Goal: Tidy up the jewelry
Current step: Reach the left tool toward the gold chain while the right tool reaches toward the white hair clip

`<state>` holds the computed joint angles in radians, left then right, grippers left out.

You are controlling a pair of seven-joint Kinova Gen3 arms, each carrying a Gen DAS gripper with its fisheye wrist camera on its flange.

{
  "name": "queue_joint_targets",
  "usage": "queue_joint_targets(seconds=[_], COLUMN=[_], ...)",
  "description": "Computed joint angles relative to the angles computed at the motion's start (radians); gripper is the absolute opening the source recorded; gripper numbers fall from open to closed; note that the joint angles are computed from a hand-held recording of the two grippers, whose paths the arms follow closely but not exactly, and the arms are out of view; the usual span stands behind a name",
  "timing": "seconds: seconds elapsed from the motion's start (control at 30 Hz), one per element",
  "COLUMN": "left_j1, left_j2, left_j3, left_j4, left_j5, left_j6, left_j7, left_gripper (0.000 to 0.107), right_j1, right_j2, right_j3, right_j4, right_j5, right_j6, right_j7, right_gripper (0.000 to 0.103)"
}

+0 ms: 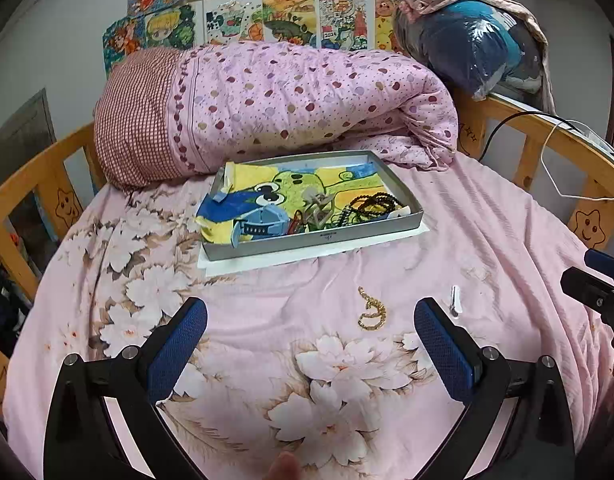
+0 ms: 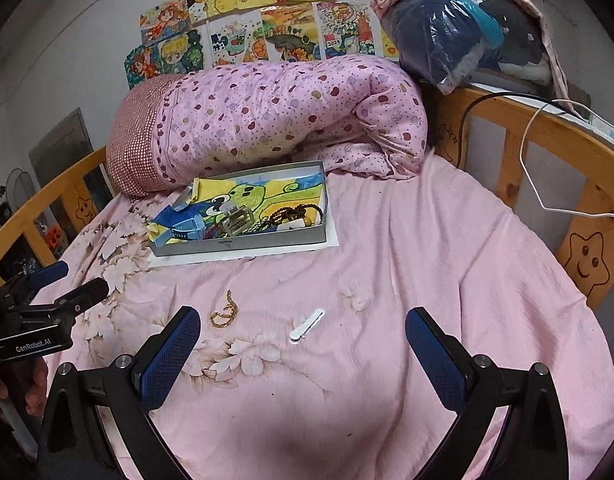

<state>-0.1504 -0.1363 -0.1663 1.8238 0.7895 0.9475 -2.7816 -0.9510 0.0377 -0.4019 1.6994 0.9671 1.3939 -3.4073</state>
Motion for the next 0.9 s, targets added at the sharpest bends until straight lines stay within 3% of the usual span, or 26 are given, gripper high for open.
queue_joint_targets(seconds=[0.23,0.6,0.9], left_j1=[-0.021,-0.038,-0.055], left_j2=[0.033,0.078,0.162], left_j3=[0.008,0.037,0.081], left_j4=[0.002,0.004,-0.053], left_j5=[-0.003,-0.031,-0.044], left_j6=[-0.017,-0.047,0.013], left_j7=[0.036,0.056,0.060], left_gripper=[0.101,0.101,0.101], right_j1=[-0.011,0.031,0.074], right_j2=[0.020,0.049,0.062], right_j3=[0.010,0.057,0.100], right_j4=[0.012,-0.001,0.023], right_j5=[0.023,-0.076,-0.133], right_j6=[-0.012,-0.126,-0.208], right_j7=[-0.020,0.061,0.090], right_gripper=[0.103,0.103,0.103])
